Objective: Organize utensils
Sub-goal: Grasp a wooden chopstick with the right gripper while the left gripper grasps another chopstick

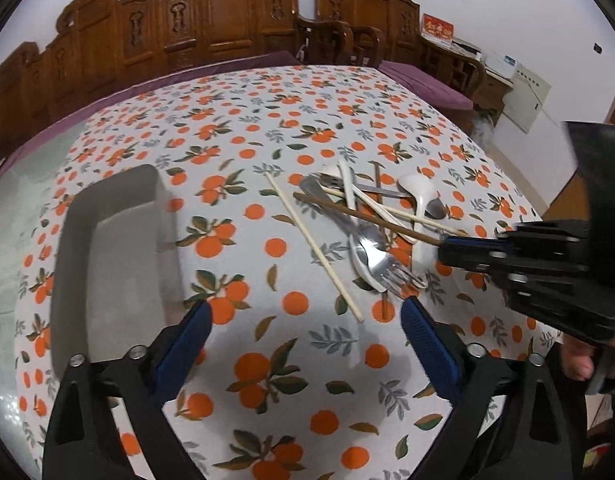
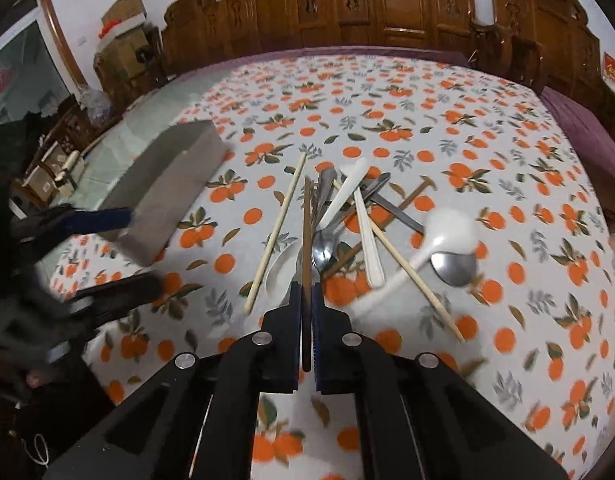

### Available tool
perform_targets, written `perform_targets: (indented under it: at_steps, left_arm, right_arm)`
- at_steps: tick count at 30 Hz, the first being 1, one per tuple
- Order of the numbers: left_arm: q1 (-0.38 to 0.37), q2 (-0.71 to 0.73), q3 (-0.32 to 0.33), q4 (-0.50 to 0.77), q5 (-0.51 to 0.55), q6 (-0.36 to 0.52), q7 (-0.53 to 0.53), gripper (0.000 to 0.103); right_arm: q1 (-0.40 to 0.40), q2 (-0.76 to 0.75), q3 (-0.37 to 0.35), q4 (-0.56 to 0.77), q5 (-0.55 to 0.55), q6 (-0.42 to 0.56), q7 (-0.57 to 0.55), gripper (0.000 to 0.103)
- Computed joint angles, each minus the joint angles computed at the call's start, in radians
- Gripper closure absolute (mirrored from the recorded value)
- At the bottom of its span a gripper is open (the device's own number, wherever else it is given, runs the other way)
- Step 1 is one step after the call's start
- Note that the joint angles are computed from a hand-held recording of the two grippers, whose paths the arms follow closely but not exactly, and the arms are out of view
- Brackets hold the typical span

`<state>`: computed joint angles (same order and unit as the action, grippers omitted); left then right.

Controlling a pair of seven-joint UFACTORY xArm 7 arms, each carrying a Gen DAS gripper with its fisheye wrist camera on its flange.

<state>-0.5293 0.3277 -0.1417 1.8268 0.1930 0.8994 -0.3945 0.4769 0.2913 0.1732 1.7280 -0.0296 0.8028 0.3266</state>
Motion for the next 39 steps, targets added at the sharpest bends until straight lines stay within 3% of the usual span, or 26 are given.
perform_targets:
  at_steps: [3, 5, 7, 12, 17, 22, 24, 25, 26, 28, 39]
  left_arm:
    - [-0.006, 0.041, -0.001, 0.04, -0.007, 0.019, 0.001, 0.025]
    - [-0.008, 0.073, -0.002, 0.069, -0.025, 0.036, 0.002, 0.039]
    - [-0.014, 0.105, 0.001, 0.1, -0.035, 0.054, 0.003, 0.045]
    - [-0.035, 0.159, 0.014, 0.154, -0.037, 0.069, 0.001, 0.047]
    - [-0.043, 0.208, 0.025, 0.208, -0.05, 0.095, -0.022, 0.063]
    - [-0.061, 0.223, 0.04, 0.215, -0.029, 0.102, -0.031, 0.065]
    - [-0.07, 0.215, 0.051, 0.206, -0.006, 0.11, -0.041, 0.079]
    - [-0.067, 0.208, 0.051, 0.197, -0.004, 0.111, -0.044, 0.094]
    - [-0.06, 0.2, 0.048, 0.186, -0.011, 0.114, -0.045, 0.098]
    - [-0.033, 0.172, 0.034, 0.145, -0.044, 0.101, -0.038, 0.098]
    - [0.022, -0.033, 0.019, -0.089, 0.009, 0.019, -0.055, 0.099]
  right_arm:
    - [-0.009, -0.076, -0.004, -0.089, -0.001, -0.036, 0.023, 0.097]
    - [-0.016, -0.112, -0.005, -0.133, -0.013, -0.049, 0.039, 0.097]
    - [-0.024, -0.131, -0.003, -0.158, -0.02, -0.058, 0.044, 0.097]
    - [-0.046, -0.157, 0.0, -0.199, -0.019, -0.11, 0.049, 0.097]
    - [-0.053, -0.166, 0.005, -0.201, -0.027, -0.127, 0.049, 0.097]
    - [-0.051, -0.163, 0.006, -0.196, -0.041, -0.115, 0.06, 0.097]
    - [-0.049, -0.163, 0.006, -0.197, -0.048, -0.115, 0.066, 0.097]
    - [-0.049, -0.164, 0.006, -0.198, -0.051, -0.115, 0.068, 0.097]
    - [-0.047, -0.163, 0.007, -0.197, -0.057, -0.114, 0.07, 0.097]
    - [-0.042, -0.162, 0.008, -0.192, -0.069, -0.111, 0.076, 0.097]
    - [-0.001, -0.123, 0.014, -0.125, -0.133, -0.078, 0.1, 0.097]
